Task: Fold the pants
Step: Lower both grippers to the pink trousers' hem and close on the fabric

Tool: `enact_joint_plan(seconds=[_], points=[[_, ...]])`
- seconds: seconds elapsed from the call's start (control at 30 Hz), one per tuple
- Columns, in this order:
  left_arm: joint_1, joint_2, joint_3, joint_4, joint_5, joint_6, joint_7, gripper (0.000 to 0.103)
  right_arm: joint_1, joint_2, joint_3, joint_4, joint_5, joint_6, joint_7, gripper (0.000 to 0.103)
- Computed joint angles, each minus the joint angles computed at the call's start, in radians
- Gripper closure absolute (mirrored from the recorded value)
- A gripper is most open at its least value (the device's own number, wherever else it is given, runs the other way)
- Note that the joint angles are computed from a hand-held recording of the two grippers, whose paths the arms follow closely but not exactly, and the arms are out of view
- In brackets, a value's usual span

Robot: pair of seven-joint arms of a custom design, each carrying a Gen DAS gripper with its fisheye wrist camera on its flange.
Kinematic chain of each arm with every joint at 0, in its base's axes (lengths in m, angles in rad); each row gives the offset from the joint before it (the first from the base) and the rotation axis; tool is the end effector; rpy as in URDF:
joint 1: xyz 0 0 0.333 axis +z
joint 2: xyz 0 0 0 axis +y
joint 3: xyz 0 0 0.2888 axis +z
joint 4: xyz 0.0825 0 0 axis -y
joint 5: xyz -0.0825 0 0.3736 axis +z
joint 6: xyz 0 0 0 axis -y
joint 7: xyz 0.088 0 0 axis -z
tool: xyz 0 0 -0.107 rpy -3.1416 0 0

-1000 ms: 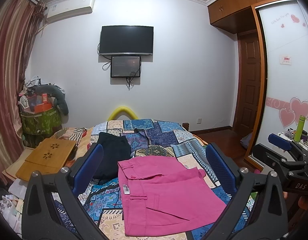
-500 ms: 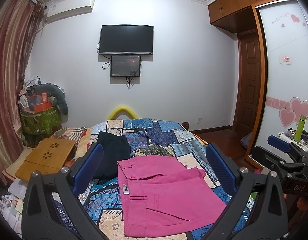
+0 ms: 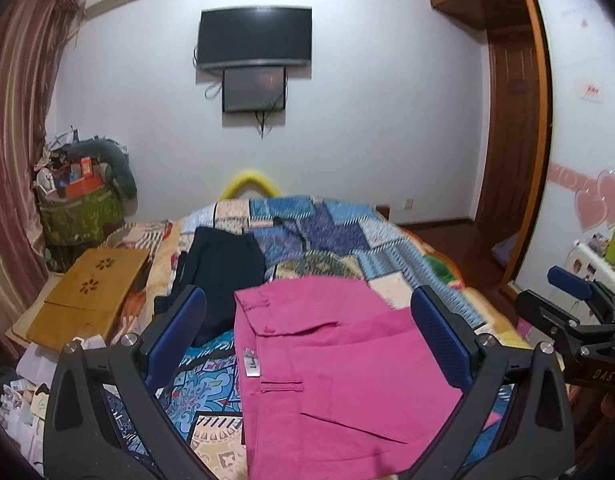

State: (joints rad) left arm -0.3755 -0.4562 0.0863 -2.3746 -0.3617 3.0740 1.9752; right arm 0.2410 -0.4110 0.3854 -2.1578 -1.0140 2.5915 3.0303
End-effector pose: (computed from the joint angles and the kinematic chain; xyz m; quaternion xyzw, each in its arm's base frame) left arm 0.4495 -0.0972 0.6094 -0.4855 0.6811 -0.4489 0.3143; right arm 0.3699 0.3228 0.6136 -0.5525 0.6166 -0.3650 0.4258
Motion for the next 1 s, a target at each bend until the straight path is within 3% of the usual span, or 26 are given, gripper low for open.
enact_joint_plan(seconds=[0.1, 0.2, 0.37, 0.5, 0.63, 0.8, 0.87, 1.0], points=[[0.059, 0.093, -0.035, 0.064, 0.030, -0.050, -0.031, 0.000, 0.001, 0.030, -0.026, -0.013, 0.028, 0.008, -0.027, 0.000], [0.099, 0.198, -0.045, 0.158, 0.007, -0.154, -0.034, 0.000, 0.009, 0.061, -0.062, -0.024, 0.073, 0.027, -0.063, 0.000], [0.213, 0.356, -0.111, 0.290, 0.075, -0.258, -0.111, 0.001, 0.035, 0.106, -0.142, -0.057, 0.236, 0.089, -0.205, 0.000], [0.285, 0.489, -0.153, 0.420, 0.167, -0.364, -0.173, 0.015, 0.053, 0.134, -0.199, -0.076, 0.408, 0.127, -0.363, 0.000], [0.342, 0.598, -0.190, 0.551, 0.150, -0.496, -0.154, 0.031, 0.047, 0.168, -0.224, -0.073, 0.529, 0.158, -0.477, 0.002], [0.379, 0.686, -0.220, 0.668, 0.138, -0.642, -0.137, 0.052, 0.056, 0.210, -0.260, -0.061, 0.690, 0.187, -0.630, 0.014], [0.377, 0.709, -0.224, 0.696, 0.161, -0.658, -0.143, 0.053, 0.057, 0.232, -0.270, -0.050, 0.742, 0.198, -0.687, 0.018], [0.388, 0.742, -0.240, 0.752, 0.149, -0.708, -0.114, 0.068, 0.059, 0.277, -0.281, -0.012, 0.820, 0.190, -0.787, 0.030]])
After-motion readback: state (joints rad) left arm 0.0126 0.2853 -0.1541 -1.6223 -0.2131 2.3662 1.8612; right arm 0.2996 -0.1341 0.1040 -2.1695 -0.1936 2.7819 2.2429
